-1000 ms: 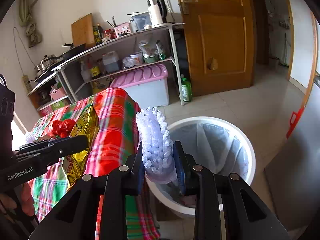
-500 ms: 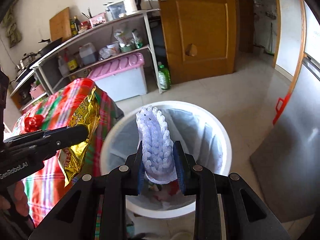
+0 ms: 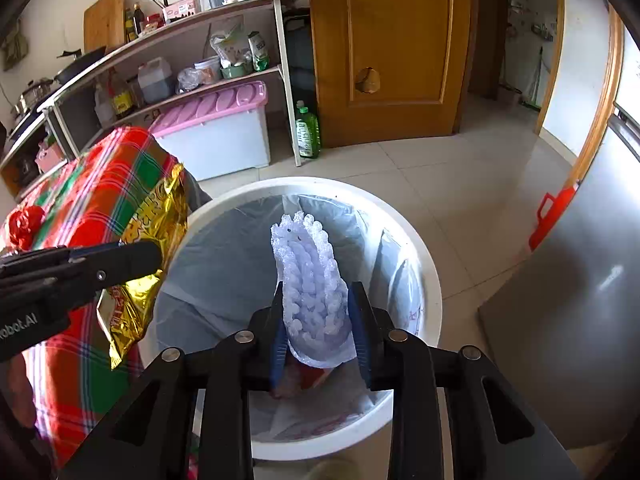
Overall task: Collect trash
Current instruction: 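Open the left tool over the bin while the right tool releases the foam net, then move both tools back over the table toward the remaining trash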
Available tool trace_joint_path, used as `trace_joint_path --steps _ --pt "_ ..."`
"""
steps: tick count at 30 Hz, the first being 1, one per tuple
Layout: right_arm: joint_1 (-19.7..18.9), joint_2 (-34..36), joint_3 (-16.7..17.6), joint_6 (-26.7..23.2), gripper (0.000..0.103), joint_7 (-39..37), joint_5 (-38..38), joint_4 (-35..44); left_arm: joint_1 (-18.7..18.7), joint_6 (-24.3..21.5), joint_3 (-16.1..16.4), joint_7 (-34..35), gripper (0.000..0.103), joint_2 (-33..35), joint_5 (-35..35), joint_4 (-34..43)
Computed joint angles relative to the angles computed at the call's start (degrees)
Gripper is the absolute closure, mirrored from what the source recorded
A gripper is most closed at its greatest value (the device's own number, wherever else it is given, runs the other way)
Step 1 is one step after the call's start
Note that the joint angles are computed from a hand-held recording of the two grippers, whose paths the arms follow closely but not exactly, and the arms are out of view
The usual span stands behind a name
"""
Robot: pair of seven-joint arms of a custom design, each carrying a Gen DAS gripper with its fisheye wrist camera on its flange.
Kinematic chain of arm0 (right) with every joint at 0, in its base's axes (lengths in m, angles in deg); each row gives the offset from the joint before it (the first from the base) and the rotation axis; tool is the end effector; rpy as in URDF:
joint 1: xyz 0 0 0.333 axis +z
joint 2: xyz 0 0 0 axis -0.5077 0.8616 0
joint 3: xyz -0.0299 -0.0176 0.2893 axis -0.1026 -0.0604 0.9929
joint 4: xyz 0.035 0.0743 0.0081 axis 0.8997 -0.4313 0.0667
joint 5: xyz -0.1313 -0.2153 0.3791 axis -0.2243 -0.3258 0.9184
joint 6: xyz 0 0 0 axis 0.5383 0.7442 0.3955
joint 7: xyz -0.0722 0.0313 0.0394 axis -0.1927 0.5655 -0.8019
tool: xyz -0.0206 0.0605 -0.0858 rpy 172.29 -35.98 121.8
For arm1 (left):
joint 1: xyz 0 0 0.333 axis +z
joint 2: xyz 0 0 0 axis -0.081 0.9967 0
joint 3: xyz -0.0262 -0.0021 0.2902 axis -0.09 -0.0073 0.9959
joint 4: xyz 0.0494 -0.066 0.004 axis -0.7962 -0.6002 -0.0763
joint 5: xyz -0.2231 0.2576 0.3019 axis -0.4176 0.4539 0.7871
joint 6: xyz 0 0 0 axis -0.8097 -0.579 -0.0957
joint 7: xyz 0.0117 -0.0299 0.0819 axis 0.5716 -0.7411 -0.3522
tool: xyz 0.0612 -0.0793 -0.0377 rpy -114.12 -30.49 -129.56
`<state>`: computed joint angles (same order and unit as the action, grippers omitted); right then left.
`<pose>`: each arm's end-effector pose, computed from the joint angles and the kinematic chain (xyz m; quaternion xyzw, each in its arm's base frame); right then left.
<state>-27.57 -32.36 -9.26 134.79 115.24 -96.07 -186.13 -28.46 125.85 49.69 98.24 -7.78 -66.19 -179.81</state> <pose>0.3719 0.1703 0.3242 -0.5821 0.7472 -0.2283 0.2254 0.4564 -0.2373 0.3219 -0.4445 0.8182 -0.3645 0.0024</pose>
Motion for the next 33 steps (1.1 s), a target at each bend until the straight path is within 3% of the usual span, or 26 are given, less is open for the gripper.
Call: trace_joint_path --steps 2,8,11,20,28,33 --pt "-0.4 0.5 0.4 -0.1 0.059 0.0 -0.4 0.4 0.0 0.1 -0.1 -0.3 0.08 0.4 -0.2 0.2" --pt "-0.4 0.9 0.8 -0.9 0.055 0.7 -1.1 0.6 0.3 -0.3 -0.2 0.4 0.076 0.4 -0.7 0.2" --pt "0.2 -0.1 0.7 -1.7 0.044 1.7 -1.3 0.3 0.2 -0.4 -0.1 1.4 0.074 -0.2 -1.6 -0.1" --pt "2.6 -5.8 1.1 -3.2 0.044 4.9 -0.8 -1.4 -0.5 0.2 1.3 2.4 0.064 -5.2 -2.8 -3.5" --pt "4.5 -9.4 2.6 -3.6 0.044 6.7 -0.6 -0.8 -0.9 -0.1 5.1 2.5 0.058 -12.2 -3.4 -8.1" --pt "4.0 -8.1 4.4 -1.9 0.044 7.3 -1.3 1.2 -0.7 0.4 8.2 2.0 0.056 -16.5 -2.2 -10.9"
